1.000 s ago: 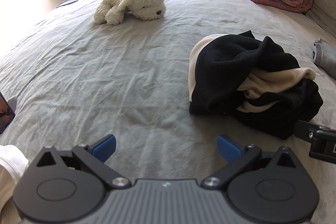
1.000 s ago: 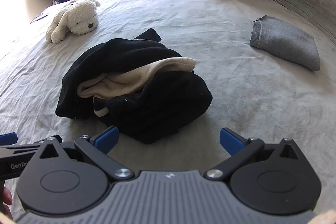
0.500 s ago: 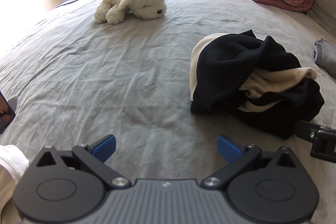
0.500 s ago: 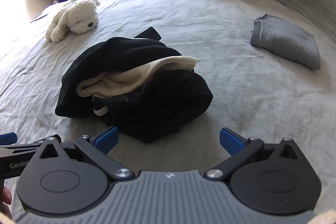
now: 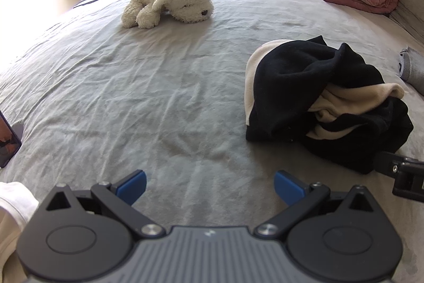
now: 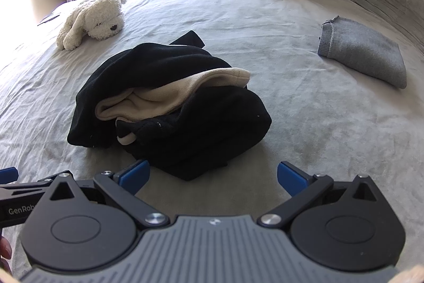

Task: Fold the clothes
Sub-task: 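Move both grippers toward the black and cream sweatshirt pile, then close the right gripper on the black fabric while the left gripper grasps the cream fabric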

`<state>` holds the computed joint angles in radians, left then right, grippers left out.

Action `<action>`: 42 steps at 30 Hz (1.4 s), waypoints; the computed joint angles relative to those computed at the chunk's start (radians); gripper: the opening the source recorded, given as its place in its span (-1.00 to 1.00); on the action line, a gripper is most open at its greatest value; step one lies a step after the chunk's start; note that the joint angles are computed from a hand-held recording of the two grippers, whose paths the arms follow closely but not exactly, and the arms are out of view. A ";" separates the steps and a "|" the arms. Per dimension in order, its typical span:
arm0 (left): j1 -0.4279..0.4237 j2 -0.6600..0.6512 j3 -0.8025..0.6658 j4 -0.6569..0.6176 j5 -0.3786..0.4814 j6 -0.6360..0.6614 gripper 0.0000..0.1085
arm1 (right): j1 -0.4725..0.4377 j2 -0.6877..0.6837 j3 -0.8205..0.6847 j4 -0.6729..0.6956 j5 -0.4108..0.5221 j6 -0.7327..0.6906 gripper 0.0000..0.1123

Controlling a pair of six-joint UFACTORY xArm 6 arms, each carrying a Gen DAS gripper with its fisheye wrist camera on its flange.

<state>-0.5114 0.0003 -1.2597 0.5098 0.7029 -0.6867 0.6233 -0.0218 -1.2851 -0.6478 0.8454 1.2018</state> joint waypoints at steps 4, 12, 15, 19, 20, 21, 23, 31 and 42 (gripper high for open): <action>-0.001 0.004 -0.003 0.003 0.004 -0.002 0.89 | -0.003 -0.004 0.003 -0.003 0.000 0.004 0.83; 0.000 0.003 -0.003 0.004 0.006 0.000 0.89 | -0.007 -0.005 0.002 -0.001 0.002 0.004 0.83; 0.003 0.007 -0.005 0.004 0.007 -0.001 0.89 | -0.009 -0.004 0.001 0.001 0.003 0.002 0.83; 0.009 0.018 -0.011 0.004 0.009 -0.006 0.89 | -0.017 -0.003 0.002 -0.001 0.003 0.005 0.83; 0.011 0.023 -0.014 0.005 0.011 -0.008 0.89 | -0.020 -0.002 0.002 -0.001 0.003 0.004 0.83; 0.012 0.028 -0.017 0.006 0.014 -0.009 0.89 | -0.024 0.000 0.001 0.001 0.003 0.003 0.83; 0.015 0.037 -0.021 0.011 0.017 -0.011 0.89 | -0.031 0.004 0.000 0.006 0.003 -0.005 0.83; 0.024 0.079 -0.033 0.007 0.024 0.016 0.89 | -0.063 0.046 -0.011 0.075 -0.011 -0.105 0.83; 0.070 0.049 0.076 -0.027 -0.165 0.087 0.89 | -0.088 0.066 0.021 0.140 -0.060 -0.200 0.83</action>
<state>-0.4411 0.0491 -1.1842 0.4829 0.5384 -0.6001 0.5358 0.0444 -1.2642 -0.5079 0.7850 1.0022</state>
